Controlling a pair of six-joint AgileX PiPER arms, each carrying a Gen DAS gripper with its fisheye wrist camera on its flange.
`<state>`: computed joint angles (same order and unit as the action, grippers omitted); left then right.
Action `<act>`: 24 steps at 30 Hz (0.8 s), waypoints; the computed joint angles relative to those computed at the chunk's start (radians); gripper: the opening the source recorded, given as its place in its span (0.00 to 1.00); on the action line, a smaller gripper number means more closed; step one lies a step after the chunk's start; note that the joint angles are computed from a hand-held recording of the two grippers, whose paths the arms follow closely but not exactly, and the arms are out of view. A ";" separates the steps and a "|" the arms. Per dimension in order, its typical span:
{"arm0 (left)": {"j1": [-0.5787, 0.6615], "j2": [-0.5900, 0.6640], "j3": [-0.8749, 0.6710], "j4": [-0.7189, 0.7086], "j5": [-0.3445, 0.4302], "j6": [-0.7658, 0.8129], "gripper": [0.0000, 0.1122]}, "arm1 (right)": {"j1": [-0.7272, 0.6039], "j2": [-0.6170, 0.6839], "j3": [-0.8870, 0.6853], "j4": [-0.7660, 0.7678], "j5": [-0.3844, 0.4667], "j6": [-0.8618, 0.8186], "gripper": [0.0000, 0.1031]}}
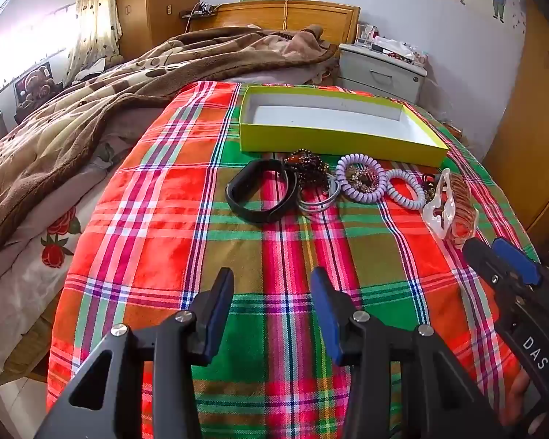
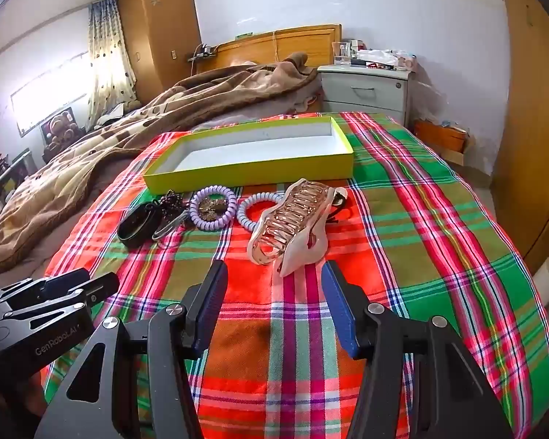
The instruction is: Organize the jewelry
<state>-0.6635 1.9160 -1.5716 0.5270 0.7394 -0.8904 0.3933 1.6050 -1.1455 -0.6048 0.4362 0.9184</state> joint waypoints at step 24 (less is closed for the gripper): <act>-0.001 -0.002 -0.003 -0.028 0.009 0.027 0.40 | 0.018 -0.003 0.002 -0.041 0.009 0.035 0.52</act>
